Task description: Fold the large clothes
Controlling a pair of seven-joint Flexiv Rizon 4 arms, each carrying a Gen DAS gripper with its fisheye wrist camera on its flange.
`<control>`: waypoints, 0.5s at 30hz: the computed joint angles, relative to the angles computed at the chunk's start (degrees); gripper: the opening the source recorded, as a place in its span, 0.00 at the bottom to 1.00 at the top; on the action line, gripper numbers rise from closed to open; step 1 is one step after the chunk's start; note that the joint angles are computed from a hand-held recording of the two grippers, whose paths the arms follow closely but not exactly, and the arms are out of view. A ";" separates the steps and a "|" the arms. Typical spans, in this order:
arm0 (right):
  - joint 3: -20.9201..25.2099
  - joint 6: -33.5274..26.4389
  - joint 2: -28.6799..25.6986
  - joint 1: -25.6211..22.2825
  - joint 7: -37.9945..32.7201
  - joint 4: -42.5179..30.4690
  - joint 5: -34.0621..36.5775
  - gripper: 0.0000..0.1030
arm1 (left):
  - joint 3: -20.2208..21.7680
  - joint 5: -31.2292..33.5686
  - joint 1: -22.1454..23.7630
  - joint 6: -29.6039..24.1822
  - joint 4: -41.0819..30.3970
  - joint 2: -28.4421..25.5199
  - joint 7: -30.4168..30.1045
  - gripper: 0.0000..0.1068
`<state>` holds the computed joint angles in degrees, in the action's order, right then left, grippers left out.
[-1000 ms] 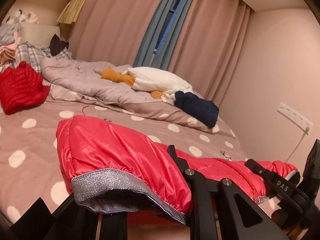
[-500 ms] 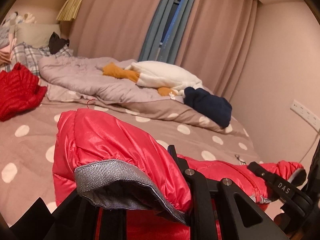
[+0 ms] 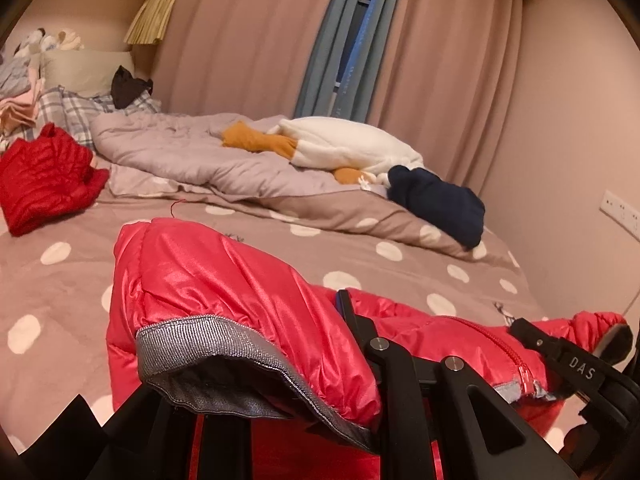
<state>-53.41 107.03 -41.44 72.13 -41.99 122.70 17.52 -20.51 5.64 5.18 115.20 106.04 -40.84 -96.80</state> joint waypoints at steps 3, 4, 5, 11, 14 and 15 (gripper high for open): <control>0.47 -0.80 0.17 -0.56 -0.13 -0.15 -0.54 0.17 | -1.79 -0.54 1.21 -1.14 0.01 -0.39 -1.36 0.16; 0.78 -0.96 0.43 -0.79 0.02 -0.09 -0.69 0.17 | -1.84 -0.66 1.19 -1.11 0.01 -0.57 -1.60 0.16; 1.63 -0.66 0.79 -1.54 0.33 -0.18 -0.72 0.18 | -0.78 -1.23 0.27 -1.23 0.10 -0.40 -1.53 0.17; 2.98 -1.76 1.17 -2.70 2.39 -1.45 -1.08 0.19 | -0.68 -2.48 0.37 -3.03 1.13 0.56 -1.82 0.17; 1.45 -1.15 -0.36 -1.33 2.84 -1.58 -1.80 0.24 | -4.39 -0.54 4.06 -2.87 1.60 0.05 -2.27 0.17; 1.22 -0.65 -0.64 -1.05 2.61 -1.49 -1.81 0.27 | -6.07 0.15 5.69 -3.49 1.65 -0.24 -2.47 0.19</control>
